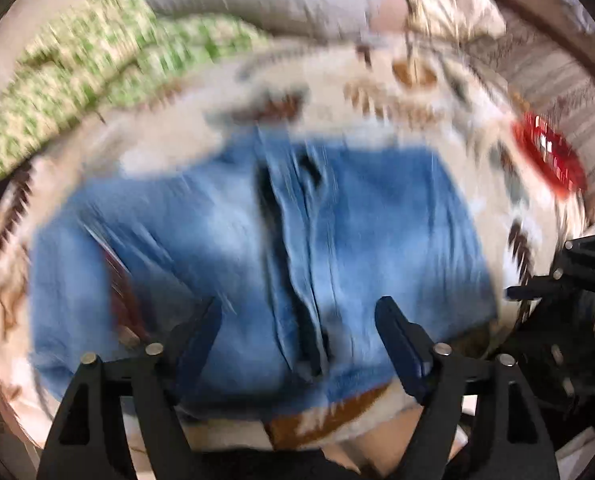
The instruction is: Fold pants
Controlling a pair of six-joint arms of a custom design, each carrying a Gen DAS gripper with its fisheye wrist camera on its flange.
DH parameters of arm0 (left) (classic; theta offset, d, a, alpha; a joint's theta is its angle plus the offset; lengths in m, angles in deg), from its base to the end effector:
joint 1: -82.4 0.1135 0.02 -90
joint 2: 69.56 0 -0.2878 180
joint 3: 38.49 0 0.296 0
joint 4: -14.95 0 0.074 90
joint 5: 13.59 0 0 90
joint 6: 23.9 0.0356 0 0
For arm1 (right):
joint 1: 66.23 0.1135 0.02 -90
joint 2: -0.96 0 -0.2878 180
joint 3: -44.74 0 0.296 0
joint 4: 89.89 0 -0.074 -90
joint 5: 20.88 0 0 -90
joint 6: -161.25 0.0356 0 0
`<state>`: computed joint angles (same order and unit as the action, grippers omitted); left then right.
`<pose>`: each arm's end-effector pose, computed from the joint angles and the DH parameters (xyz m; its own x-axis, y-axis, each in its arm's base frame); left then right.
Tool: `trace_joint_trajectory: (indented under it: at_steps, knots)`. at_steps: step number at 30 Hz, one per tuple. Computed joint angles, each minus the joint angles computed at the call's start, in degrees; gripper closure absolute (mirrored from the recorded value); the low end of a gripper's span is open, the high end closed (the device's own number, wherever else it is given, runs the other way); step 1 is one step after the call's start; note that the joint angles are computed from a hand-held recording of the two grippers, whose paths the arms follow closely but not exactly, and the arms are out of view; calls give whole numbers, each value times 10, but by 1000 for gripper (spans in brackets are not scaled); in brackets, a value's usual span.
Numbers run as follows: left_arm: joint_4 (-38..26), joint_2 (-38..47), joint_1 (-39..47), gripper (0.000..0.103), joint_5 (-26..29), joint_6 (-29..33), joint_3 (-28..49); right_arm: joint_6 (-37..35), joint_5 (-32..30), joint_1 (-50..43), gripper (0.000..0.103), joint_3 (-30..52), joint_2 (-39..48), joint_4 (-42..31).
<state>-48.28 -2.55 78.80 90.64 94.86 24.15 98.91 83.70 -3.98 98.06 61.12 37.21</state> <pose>0.2431 -0.0241 0.2556 -0.7346 0.5135 -0.4434 0.5793 0.8150 -0.0159 0.1129 0.1953 0.2342 -0.7264 -0.4157 -0.5473 -0.5196 0.8534 0.0413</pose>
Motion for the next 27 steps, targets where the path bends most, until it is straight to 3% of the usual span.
trace_joint_trajectory:
  at_steps: [1, 2, 4, 7, 9, 11, 13, 14, 16, 17, 19, 22, 23, 25, 27]
  knots:
    - [3, 9, 3, 23, 0, -1, 11, -3, -3, -10, 19, -3, -23, -5]
    - [13, 23, -8, 23, -8, -17, 27, -5, 8, -25, 13, -2, -49, -17]
    - [37, 55, -35, 23, -32, -49, 46, -40, 19, -69, 13, -1, -82, -21]
    - [64, 124, -69, 23, -67, -79, 78, -115, -14, -174, 13, 8, -75, 4]
    - [79, 150, -94, 23, -95, -96, 79, -176, -68, -245, 13, 16, -37, 45]
    - [92, 183, -112, 23, -110, -106, 89, -208, -84, -272, 13, 36, 26, 70]
    - [100, 199, -119, 23, -122, -107, 87, -239, -98, -287, 17, 55, 94, 96]
    - [111, 210, -120, 23, -130, -108, 84, -244, -101, -290, 27, 61, 118, 103]
    - [135, 218, -110, 26, -115, -100, 74, -253, -119, -301, 65, 82, 189, 102]
    - [136, 224, -105, 34, -106, -94, 76, -250, -115, -305, 66, 89, 215, 99]
    - [108, 231, -89, 65, -73, -79, 93, -246, -117, -306, 66, 73, 224, 129]
    - [85, 220, -47, 86, -22, -67, 111, -232, -126, -312, 66, 63, 211, 131]
    - [89, 231, -44, 91, -38, -69, 114, -231, -124, -311, 66, 62, 211, 133]
    - [87, 266, -39, 86, -38, -62, 121, -230, -123, -313, 66, 61, 213, 136]
    - [111, 250, -47, 84, -53, -56, 103, -226, -113, -308, 62, 67, 218, 133]
